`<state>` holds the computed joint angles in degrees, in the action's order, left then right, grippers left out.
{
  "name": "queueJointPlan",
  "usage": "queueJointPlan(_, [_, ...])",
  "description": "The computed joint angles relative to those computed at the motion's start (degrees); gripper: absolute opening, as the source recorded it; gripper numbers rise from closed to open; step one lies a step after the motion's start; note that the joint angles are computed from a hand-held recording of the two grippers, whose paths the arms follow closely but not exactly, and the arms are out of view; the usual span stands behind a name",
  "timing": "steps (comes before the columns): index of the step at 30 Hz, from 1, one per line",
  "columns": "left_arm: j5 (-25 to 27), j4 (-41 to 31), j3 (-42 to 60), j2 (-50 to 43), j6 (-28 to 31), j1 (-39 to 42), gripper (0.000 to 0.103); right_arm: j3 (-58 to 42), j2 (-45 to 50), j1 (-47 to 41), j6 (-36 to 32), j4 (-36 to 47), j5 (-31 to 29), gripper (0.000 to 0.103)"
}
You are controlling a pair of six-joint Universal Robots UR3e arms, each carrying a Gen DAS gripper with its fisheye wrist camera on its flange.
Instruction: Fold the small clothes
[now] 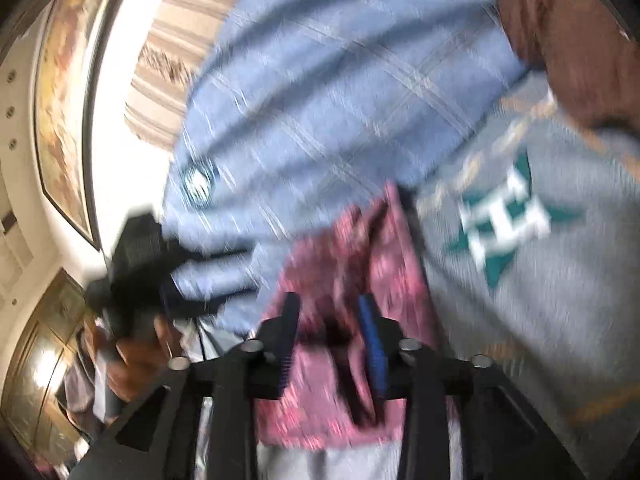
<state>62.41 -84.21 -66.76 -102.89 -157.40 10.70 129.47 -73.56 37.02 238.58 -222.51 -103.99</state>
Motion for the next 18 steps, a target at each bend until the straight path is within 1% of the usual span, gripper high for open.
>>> queueJointPlan(1, [0.45, 0.4, -0.81, -0.61, -0.24, 1.2, 0.07, -1.36, -1.28, -3.76, -0.93, 3.56, 6.17, 0.054])
queueJointPlan(2, [0.28, -0.57, -0.66, -1.85, -0.46, 2.73, 0.07, -2.85, -1.9, -7.87, -1.89, 6.53, 12.55, 0.054])
queueJointPlan(3, [-0.67, -1.64, -0.84, -3.07, -0.93, 4.12, 0.07, -4.2, -2.27, -10.29, -2.34, 9.04, 16.68, 0.054])
queueJointPlan(4, [-1.91, -1.77, -1.97, -3.63, -1.5, 4.95, 0.07, -7.57, -1.56, -13.18, -2.76, 13.99, 21.22, 0.054])
queueJointPlan(6, [-4.03, -3.05, -2.74, -4.53, -1.06, 7.04, 0.07, -15.23, 1.7, -16.61, -4.09, 23.42, 26.65, 0.054])
queueJointPlan(7, [-4.2, -0.77, -5.56, -4.41, -1.81, 6.62, 0.07, -18.29, 3.05, -16.69, -4.48, 27.27, 26.34, 0.054])
queueJointPlan(8, [-4.44, -1.61, -5.99, -4.2, -1.37, 6.99, 0.07, -22.22, 4.95, -16.94, -5.79, 31.85, 26.66, 0.054])
queueJointPlan(9, [-5.1, -2.42, -5.63, -4.94, -1.19, 6.87, 0.07, -24.64, 6.11, -17.2, -6.98, 34.71, 28.01, 0.052])
queueJointPlan(10, [-6.2, -3.84, -5.17, -5.07, -0.41, 7.11, 0.069, -29.45, 7.49, -17.57, -10.87, 41.03, 29.73, 0.026])
queueJointPlan(11, [-7.21, -4.83, -4.73, -4.82, 0.35, 7.53, 0.069, -32.39, 7.33, -16.72, -14.17, 45.94, 28.23, 0.009])
queueJointPlan(12, [-8.56, -5.46, -4.91, -3.69, 1.55, 8.25, 0.069, -36.01, 6.28, -15.27, -20.82, 50.69, 25.08, 0.008])
queueJointPlan(13, [-9.13, -4.23, -6.12, -2.59, 1.95, 8.43, 0.069, -37.23, 5.23, -14.18, -23.21, 51.17, 22.4, 0.007])
queueJointPlan(15, [-7.94, 2.53, -9.48, -1.44, 0.1, 7.18, 0.069, -36.98, 3.56, -14.21, -23.92, 50.87, 19.6, 0.007])
queueJointPlan(17, [-4.2, 7.2, -10.05, -3.09, -3.11, 4.73, 0.069, -38.94, 4.36, -15.73, -23.59, 56.31, 18.53, 0.007])
queueJointPlan(18, [-3.24, 7.67, -9.87, -4.17, -3.89, 3.67, 0.069, -41.07, 5.76, -15.77, -24.33, 60.74, 17.47, 0.007])
